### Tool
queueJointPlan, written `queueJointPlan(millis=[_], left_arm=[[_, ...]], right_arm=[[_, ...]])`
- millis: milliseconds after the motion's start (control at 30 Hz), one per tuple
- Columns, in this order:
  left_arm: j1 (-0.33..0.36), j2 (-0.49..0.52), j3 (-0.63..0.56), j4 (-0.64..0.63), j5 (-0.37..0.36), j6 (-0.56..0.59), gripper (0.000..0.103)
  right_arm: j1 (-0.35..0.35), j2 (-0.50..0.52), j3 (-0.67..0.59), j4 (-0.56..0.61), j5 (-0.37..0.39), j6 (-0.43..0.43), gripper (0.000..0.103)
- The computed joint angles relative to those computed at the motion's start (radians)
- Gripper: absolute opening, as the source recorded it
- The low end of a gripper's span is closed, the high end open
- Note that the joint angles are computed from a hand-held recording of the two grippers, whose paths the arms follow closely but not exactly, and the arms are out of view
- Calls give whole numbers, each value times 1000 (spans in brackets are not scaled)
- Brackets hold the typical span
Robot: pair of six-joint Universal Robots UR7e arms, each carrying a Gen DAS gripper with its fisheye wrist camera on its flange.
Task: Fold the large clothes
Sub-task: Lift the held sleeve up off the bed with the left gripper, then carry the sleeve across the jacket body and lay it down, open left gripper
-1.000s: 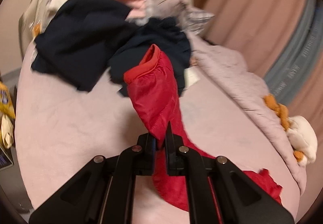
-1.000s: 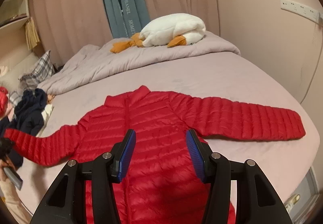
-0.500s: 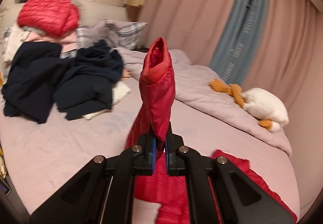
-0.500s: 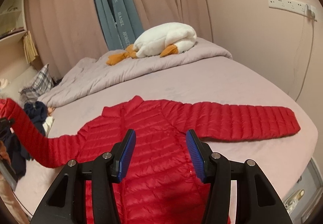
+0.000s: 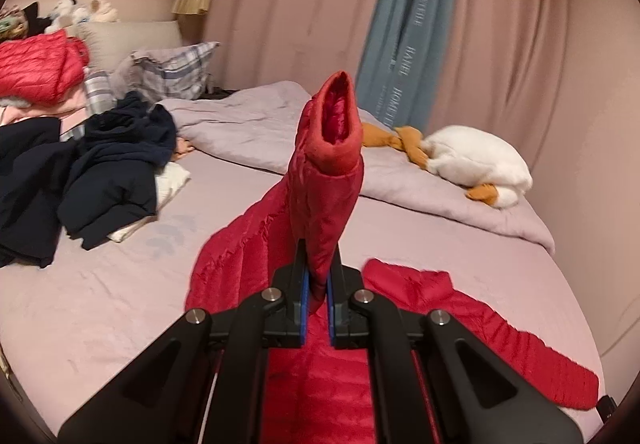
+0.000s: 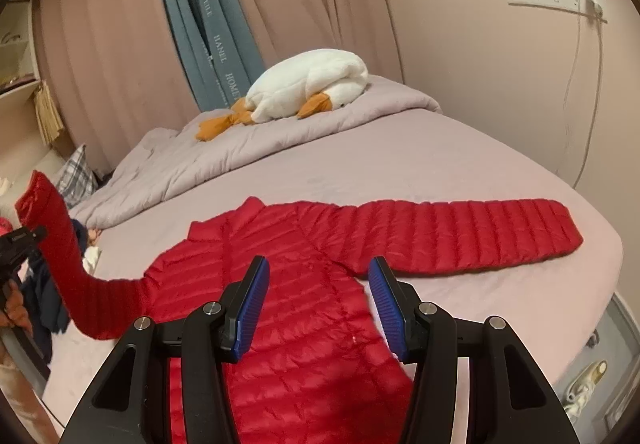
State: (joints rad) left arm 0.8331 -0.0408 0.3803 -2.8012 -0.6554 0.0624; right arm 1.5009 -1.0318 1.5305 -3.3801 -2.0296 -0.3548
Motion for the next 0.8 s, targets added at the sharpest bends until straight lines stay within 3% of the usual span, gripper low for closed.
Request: queueJointPlan(millis=[500,800], left_arm=[[-21,50,-33,158,-126,-19,6],[-27,114,-129,324,-179,-22,6]], right_arm=[[-7,-4,7,1,-62,-1,54],[-19,-14,15,13,-62,16,54]])
